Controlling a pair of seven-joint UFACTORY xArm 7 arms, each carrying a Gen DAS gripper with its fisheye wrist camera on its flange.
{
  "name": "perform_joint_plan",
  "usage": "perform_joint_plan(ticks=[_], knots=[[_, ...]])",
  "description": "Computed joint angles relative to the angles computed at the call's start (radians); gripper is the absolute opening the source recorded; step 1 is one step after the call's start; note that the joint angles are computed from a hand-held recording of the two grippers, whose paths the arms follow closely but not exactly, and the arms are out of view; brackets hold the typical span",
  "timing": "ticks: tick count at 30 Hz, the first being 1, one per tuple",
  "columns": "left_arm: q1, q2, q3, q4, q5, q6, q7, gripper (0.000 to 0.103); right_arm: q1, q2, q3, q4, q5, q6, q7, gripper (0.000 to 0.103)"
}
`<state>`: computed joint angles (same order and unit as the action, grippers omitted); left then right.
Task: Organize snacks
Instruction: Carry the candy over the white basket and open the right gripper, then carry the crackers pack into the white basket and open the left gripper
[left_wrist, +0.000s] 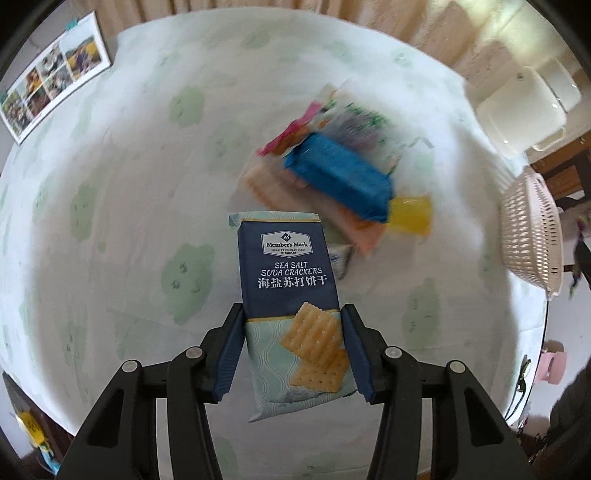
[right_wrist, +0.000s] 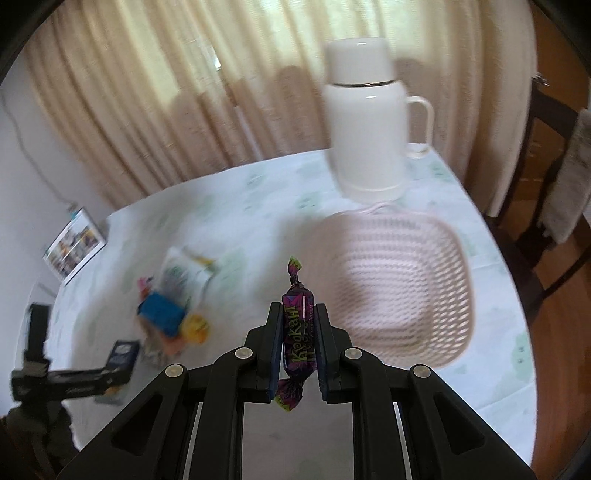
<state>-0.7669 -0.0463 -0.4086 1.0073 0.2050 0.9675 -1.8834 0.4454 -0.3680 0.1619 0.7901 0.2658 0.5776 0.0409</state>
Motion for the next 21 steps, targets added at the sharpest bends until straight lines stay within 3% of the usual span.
perform_joint_plan(ticks=[5, 7, 9, 15, 21], knots=[[0.005, -0.014, 0.002, 0.019, 0.016, 0.014, 0.025, 0.048, -0.062, 0.051, 0.005, 0.014, -0.073, -0.047, 0.058, 0.02], [0.008, -0.018, 0.0, 0.027, 0.025, 0.018, 0.029, 0.048, -0.077, 0.063, 0.002, 0.016, -0.09, -0.053, 0.079, 0.031], [0.013, -0.005, 0.002, 0.045, 0.041, 0.014, 0.034, 0.048, -0.084, 0.061, -0.006, 0.01, -0.089, -0.058, 0.092, 0.061], [0.014, 0.055, 0.012, 0.14, 0.093, 0.016, 0.073, 0.048, -0.074, 0.028, -0.047, -0.032, -0.034, -0.047, 0.047, 0.064], [-0.022, 0.196, 0.053, 0.328, 0.168, 0.018, 0.16, 0.048, -0.082, -0.029, -0.071, -0.088, 0.005, -0.009, 0.005, 0.064]])
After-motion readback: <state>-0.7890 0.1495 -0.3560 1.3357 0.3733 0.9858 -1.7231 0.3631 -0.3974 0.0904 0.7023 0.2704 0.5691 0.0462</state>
